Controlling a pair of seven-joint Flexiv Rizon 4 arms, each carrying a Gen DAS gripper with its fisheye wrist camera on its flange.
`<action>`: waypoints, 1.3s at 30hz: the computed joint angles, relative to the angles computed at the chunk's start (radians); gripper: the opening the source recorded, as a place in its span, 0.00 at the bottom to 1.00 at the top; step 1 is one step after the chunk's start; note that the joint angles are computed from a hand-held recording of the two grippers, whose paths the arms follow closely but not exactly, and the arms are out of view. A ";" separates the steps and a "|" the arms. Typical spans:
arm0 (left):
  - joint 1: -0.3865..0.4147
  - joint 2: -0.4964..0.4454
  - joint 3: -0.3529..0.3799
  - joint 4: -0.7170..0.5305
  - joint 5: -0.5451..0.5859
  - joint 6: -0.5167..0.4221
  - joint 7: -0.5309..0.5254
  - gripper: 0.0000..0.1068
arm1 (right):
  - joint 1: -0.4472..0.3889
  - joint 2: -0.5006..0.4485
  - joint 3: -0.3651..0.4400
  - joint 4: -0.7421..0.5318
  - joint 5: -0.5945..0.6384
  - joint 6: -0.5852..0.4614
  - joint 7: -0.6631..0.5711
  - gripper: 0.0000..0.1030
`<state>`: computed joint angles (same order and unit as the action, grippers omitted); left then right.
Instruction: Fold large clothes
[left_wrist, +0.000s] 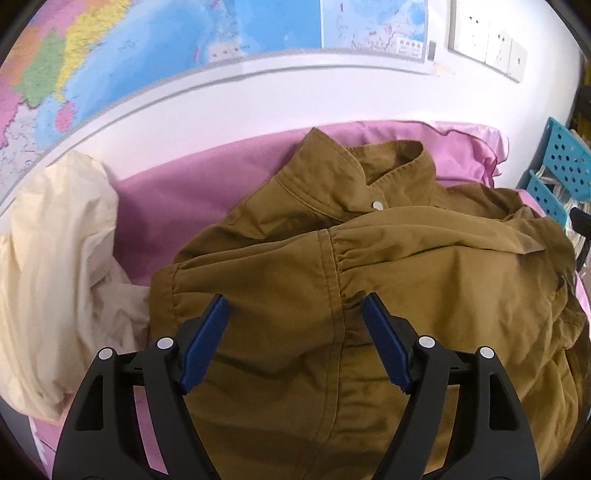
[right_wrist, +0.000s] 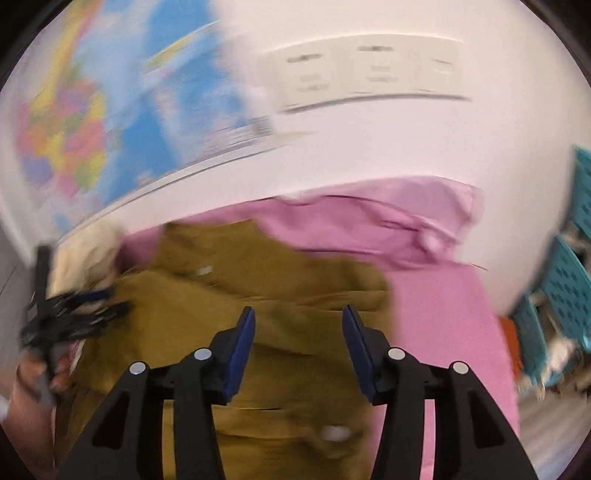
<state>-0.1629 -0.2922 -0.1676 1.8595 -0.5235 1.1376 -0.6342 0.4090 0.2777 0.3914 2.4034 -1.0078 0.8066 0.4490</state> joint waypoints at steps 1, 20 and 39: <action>-0.006 -0.010 0.008 -0.010 0.018 -0.005 -0.017 0.70 | 0.005 -0.029 -0.005 -0.018 -0.002 0.006 -0.029 0.47; 0.106 0.145 -0.088 0.182 -0.343 -0.004 0.341 0.77 | -0.022 -0.011 -0.026 0.056 0.030 0.230 0.026 0.61; 0.042 0.336 0.189 0.433 -0.419 -0.136 0.402 0.83 | 0.123 -0.016 0.087 0.105 -0.006 0.120 0.366 0.64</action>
